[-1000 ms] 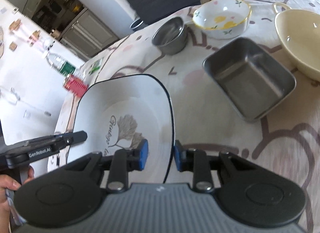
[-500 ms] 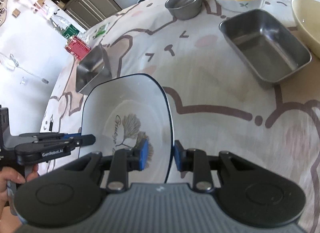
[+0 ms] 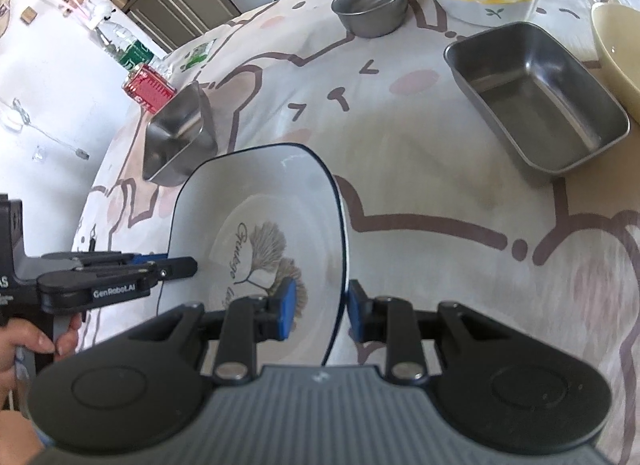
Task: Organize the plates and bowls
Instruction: 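Lift and carry the white plate with both tools held at its rim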
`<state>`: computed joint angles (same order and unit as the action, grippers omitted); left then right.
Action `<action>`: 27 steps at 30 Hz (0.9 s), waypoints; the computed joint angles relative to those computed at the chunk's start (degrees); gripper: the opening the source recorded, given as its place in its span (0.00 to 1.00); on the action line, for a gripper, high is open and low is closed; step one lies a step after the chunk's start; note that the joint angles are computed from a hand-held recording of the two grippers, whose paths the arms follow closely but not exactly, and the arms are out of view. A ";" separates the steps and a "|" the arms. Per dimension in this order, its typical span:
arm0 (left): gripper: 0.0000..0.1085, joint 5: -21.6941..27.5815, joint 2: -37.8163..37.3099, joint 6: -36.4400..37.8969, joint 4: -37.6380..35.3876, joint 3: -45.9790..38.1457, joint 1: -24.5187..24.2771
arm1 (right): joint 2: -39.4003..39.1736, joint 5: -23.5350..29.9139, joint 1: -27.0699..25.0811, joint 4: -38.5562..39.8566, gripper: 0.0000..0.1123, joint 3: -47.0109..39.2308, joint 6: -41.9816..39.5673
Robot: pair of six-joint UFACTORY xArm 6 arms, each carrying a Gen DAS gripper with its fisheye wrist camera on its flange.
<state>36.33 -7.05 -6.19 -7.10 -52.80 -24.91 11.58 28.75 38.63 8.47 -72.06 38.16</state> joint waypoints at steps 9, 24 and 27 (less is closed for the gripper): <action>0.16 2.68 0.56 3.22 0.02 -1.72 -0.39 | 1.63 3.65 -0.28 -0.79 0.29 -1.55 1.24; 0.19 4.64 -0.21 4.11 -0.97 -1.55 -0.27 | 0.43 2.49 -0.07 -0.16 0.24 1.66 0.06; 0.19 4.74 -0.44 4.16 -1.48 -1.38 -0.10 | 0.23 1.85 0.21 0.31 0.14 2.12 -1.06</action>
